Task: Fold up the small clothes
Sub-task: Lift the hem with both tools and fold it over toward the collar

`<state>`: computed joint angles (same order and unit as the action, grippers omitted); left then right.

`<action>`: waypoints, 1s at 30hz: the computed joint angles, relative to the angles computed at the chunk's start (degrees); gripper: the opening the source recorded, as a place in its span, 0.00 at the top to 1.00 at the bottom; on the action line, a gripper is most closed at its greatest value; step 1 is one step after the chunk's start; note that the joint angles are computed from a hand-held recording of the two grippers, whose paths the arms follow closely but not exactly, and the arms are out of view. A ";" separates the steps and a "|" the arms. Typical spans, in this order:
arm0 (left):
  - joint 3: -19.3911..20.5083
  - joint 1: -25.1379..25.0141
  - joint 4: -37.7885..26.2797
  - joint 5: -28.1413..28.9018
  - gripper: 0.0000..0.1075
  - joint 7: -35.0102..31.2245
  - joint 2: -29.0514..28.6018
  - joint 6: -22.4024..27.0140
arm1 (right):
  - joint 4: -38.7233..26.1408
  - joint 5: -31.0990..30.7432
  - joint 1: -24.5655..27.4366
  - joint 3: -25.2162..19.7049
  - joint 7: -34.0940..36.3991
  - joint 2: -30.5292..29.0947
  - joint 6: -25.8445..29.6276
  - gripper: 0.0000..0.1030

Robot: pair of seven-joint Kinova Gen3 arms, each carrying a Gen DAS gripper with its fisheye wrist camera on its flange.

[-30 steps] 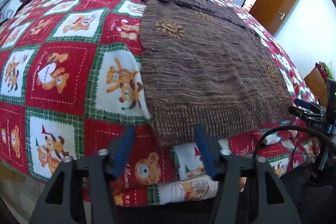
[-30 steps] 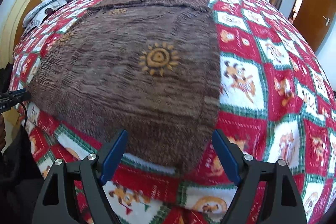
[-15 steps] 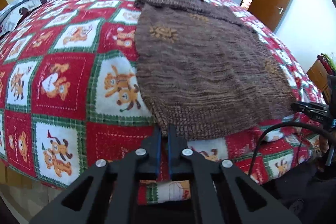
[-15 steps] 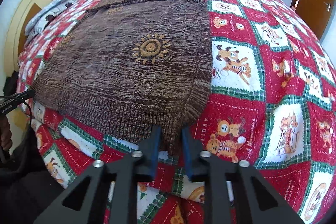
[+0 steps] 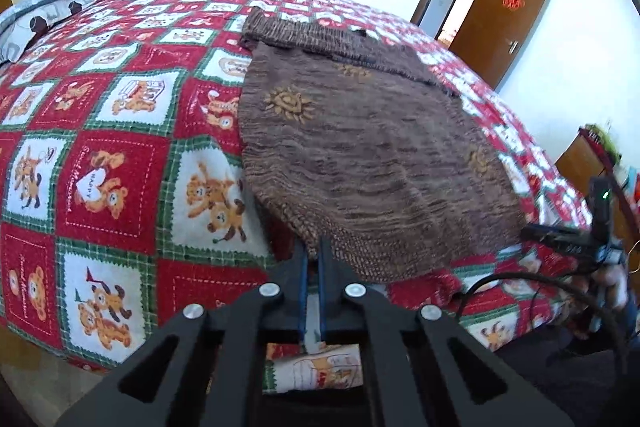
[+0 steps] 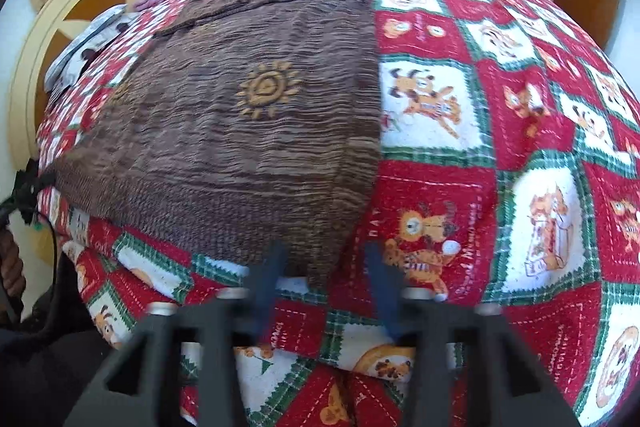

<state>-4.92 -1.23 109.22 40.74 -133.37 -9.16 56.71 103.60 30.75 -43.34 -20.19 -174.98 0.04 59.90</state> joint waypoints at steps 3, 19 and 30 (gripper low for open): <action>-1.85 -0.19 0.09 3.81 0.96 -2.84 -0.34 2.01 | 0.72 4.95 -1.00 -1.23 -4.03 -1.53 0.34 0.95; -2.97 -5.25 -5.26 16.23 0.97 -5.30 2.65 8.34 | 0.82 16.10 10.13 -8.03 -11.77 -10.73 -7.49 0.96; -0.95 -8.03 -10.42 24.47 0.97 -4.53 7.49 7.67 | -4.54 15.92 14.61 -4.81 -4.10 -8.96 -10.21 0.96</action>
<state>-5.87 -9.26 98.80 65.21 -137.90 -1.67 64.38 99.07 46.67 -28.73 -25.00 -179.08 -8.92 49.68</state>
